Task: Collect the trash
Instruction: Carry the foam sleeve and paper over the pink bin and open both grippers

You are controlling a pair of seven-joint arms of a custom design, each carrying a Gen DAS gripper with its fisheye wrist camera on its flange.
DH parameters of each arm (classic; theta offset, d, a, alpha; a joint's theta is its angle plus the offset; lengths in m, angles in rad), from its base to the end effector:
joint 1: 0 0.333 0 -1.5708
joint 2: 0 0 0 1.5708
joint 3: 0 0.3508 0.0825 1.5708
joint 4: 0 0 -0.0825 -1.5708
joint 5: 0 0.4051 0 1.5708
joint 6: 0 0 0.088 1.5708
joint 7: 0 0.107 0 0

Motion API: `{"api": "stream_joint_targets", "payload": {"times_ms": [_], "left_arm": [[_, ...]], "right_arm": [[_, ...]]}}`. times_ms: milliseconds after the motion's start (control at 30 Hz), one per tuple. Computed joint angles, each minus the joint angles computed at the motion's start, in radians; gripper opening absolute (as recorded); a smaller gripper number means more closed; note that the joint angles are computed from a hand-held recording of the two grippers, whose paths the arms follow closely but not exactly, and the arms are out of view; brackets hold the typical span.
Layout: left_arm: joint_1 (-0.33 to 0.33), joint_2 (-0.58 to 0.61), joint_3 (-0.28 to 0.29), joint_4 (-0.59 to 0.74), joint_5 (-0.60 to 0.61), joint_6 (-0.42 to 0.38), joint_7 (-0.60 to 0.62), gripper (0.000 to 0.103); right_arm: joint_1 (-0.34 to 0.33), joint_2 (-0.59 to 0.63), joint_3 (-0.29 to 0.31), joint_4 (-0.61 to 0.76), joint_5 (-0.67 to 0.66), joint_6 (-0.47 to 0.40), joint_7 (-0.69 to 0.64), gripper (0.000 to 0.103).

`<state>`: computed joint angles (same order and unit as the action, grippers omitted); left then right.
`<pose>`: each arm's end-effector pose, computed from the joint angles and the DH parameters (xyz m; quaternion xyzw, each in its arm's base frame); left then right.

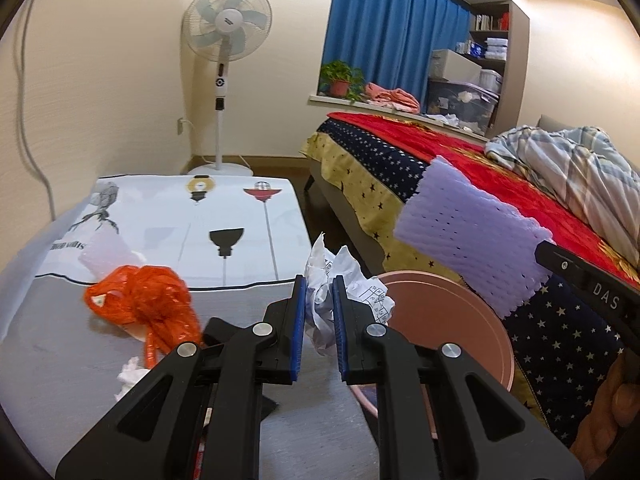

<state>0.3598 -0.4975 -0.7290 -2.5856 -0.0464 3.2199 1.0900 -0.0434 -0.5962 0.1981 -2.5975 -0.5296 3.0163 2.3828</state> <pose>0.4185 -0.1953 0.5268 -0.6241 0.5987 -0.3978 0.3063 0.3984 0.1135 0.5752 -0.5706 0.6552 -0.3322 0.3671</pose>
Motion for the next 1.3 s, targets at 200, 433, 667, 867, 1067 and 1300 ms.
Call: {"api": "stream_joint_targets", "payload": {"times_ms": [200, 433, 667, 867, 1067, 1300], "left_arm": [[0.011, 0.034, -0.025, 0.022, 0.012, 0.003, 0.001, 0.013], [0.03, 0.061, -0.053, 0.045, 0.025, -0.006, -0.01, 0.013], [0.04, 0.086, -0.072, 0.067, 0.048, -0.006, -0.027, 0.013], [-0.047, 0.152, -0.005, 0.086, 0.049, -0.006, -0.005, 0.037], [-0.062, 0.15, 0.017, 0.079, 0.064, -0.013, -0.008, 0.038], [-0.102, 0.119, 0.067, 0.053, 0.057, -0.015, 0.011, 0.038]], "right_arm": [[-0.025, -0.005, 0.014, -0.002, -0.009, -0.022, 0.021, 0.011], [-0.034, -0.002, 0.017, 0.002, -0.029, -0.04, 0.041, 0.011], [-0.047, -0.004, 0.023, 0.005, -0.05, -0.056, 0.069, 0.011], [-0.05, -0.005, 0.019, 0.008, -0.057, -0.101, 0.109, 0.024], [-0.056, -0.006, 0.016, 0.008, -0.087, -0.112, 0.148, 0.038], [-0.006, -0.005, -0.021, -0.002, -0.077, -0.074, 0.124, 0.038]]}}
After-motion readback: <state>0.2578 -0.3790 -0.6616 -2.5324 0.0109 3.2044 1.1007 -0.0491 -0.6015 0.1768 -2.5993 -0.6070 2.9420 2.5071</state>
